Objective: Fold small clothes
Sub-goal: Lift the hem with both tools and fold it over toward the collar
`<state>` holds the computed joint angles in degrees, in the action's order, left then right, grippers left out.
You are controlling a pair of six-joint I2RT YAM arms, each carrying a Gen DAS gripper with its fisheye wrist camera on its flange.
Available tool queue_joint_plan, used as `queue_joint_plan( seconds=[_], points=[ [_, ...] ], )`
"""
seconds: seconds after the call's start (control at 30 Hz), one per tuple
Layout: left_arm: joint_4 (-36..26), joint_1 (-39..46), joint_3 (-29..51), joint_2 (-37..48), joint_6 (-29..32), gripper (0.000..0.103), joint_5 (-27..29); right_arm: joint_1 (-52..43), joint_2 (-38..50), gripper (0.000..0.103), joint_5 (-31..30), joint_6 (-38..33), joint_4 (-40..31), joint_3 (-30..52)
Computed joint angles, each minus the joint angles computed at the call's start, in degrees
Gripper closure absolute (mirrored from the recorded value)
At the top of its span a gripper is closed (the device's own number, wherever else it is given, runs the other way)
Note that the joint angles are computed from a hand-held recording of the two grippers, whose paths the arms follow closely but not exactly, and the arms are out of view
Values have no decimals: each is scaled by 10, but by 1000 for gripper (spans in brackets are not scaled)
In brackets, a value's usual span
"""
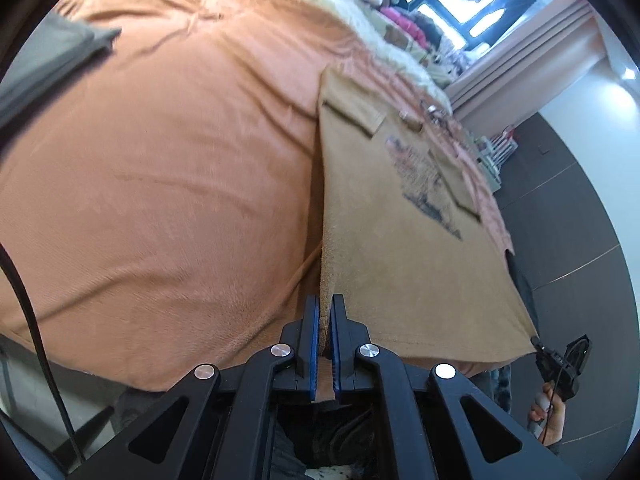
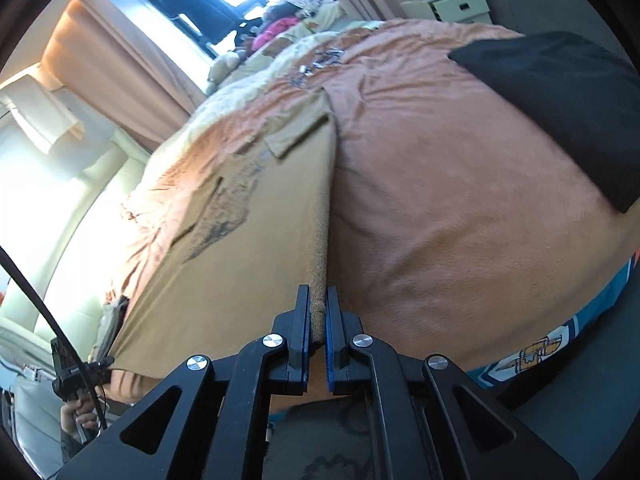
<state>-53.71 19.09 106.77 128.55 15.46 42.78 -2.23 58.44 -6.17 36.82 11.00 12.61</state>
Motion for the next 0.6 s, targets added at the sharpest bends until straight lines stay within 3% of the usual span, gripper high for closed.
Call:
queue_joint_plan(
  seconds=[0.1,0.33,0.6],
  points=[
    [-19,16,2,-25,13,98,19,19,-77,101,12,0,-51,-8],
    [-81,59,3,-87,65,98,61,64,-303,101,41,-7,-245,-1],
    [-175,132,-35,-149,180,98,93,211,-514,101,166,13,-455,21]
  ],
)
